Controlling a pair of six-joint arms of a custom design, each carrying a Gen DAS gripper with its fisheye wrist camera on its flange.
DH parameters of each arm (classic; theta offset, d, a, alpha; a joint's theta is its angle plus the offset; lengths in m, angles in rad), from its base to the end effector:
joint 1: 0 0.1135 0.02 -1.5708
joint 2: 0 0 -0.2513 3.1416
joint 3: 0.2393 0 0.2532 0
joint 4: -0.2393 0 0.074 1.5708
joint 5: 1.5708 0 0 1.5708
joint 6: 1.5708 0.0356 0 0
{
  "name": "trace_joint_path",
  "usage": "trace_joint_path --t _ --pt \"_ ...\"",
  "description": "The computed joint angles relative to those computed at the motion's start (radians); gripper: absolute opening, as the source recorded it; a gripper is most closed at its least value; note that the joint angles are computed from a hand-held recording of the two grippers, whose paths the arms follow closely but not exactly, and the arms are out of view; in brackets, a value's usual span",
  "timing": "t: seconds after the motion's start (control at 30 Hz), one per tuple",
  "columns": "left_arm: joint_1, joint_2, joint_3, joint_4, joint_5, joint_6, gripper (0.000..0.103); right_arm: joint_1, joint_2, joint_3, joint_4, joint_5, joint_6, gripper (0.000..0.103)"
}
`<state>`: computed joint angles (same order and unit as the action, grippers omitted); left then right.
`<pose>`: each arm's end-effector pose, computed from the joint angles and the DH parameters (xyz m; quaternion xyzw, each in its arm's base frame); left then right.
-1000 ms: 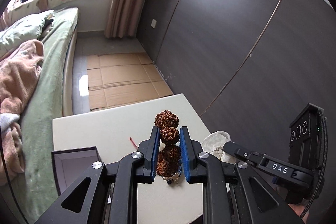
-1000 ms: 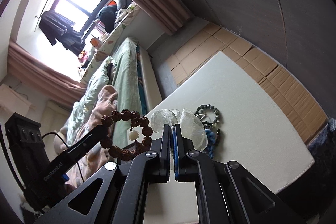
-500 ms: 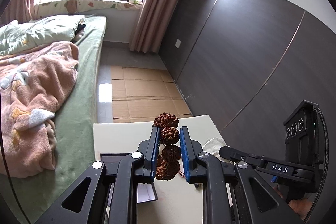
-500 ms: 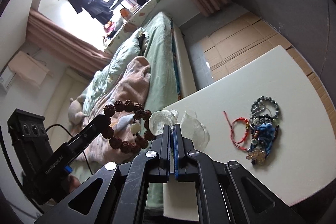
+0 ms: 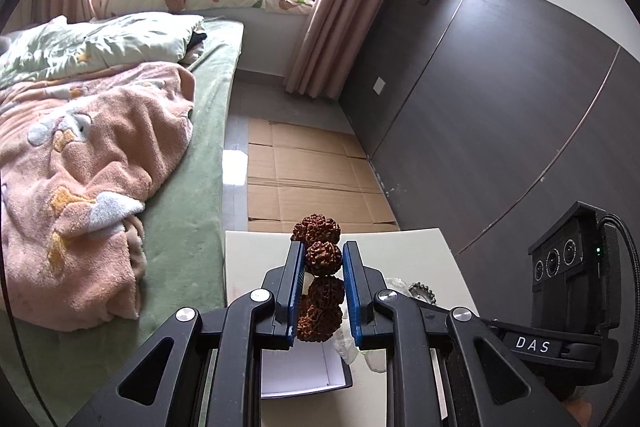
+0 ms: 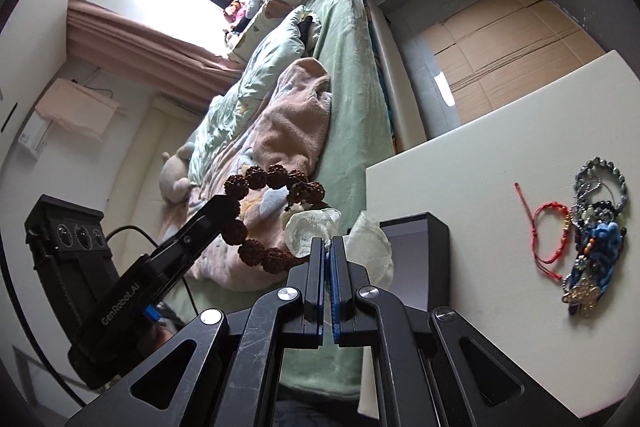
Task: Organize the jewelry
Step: 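Carry both items over the black box and open both tools to drop them in, then move both open tools back over the remaining jewelry pile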
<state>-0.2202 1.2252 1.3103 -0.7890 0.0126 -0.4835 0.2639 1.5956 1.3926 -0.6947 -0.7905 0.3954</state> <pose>0.2521 -0.0569 0.3597 -0.1165 0.9000 -0.1501 0.3923 0.3226 0.1134 0.2965 -0.0696 0.8776 0.4425 0.1707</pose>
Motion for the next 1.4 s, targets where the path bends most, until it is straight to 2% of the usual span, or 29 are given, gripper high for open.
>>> trace_joint_path --t 0.07,0.13,0.17,0.2,0.23,0.27,0.3,0.53,0.67,0.73,0.8,0.83,0.97,1.2,1.33,1.4 --pt "0.005 -0.003 -0.005 -0.005 -0.004 -0.006 0.020 0.014 0.047 0.026 -0.025 -0.032 0.007 0.006" --pt "0.013 -0.001 -0.012 -0.007 0.008 -0.009 0.020 0.019 0.100 0.062 -0.079 -0.069 -0.009 0.016" --pt "0.013 0.002 -0.014 -0.010 0.014 -0.007 0.020 0.017 0.106 0.062 -0.086 -0.077 -0.009 0.032" --pt "0.011 0.007 -0.013 -0.015 0.019 -0.003 0.020 0.013 0.103 0.061 -0.095 -0.071 -0.012 0.054" --pt "0.006 0.010 -0.013 -0.017 0.023 -0.001 0.020 0.006 0.090 0.057 -0.102 -0.055 -0.020 0.063" --pt "-0.001 0.014 -0.012 -0.019 0.026 -0.001 0.020 -0.005 0.077 0.056 -0.113 -0.040 -0.034 0.077" --pt "-0.005 0.019 -0.013 -0.020 0.032 0.001 0.020 -0.019 0.060 0.051 -0.120 -0.029 -0.048 0.083" --pt "-0.046 0.072 -0.002 -0.034 0.064 0.002 0.020 -0.132 0.018 0.041 -0.191 0.002 -0.109 0.083" --pt "-0.067 0.169 0.056 -0.135 -0.041 -0.008 0.022 -0.179 0.027 0.049 -0.211 -0.005 -0.125 0.083" --pt "-0.046 0.199 0.063 -0.166 -0.040 -0.025 0.035 -0.201 0.027 0.053 -0.220 -0.015 -0.136 0.083" --pt "-0.025 0.192 0.041 -0.148 -0.017 -0.036 0.062 -0.223 0.023 0.058 -0.229 -0.019 -0.148 0.083" --pt "-0.026 0.185 0.036 -0.138 -0.025 -0.039 0.065 -0.234 0.021 0.061 -0.232 -0.018 -0.156 0.083" --pt "-0.051 0.175 0.033 -0.104 -0.047 -0.022 0.072 -0.294 0.013 0.073 -0.256 0.007 -0.208 0.083" --pt "-0.113 0.222 0.074 -0.067 -0.014 -0.036 0.073 -0.375 0.039 0.115 -0.324 0.063 -0.300 0.083" --pt "-0.164 0.277 0.112 -0.043 0.007 -0.045 0.073 -0.407 0.034 0.096 -0.314 0.096 -0.338 0.083" --pt "-0.191 0.313 0.134 -0.037 0.008 -0.050 0.082 -0.417 0.039 0.090 -0.304 0.125 -0.346 0.083"
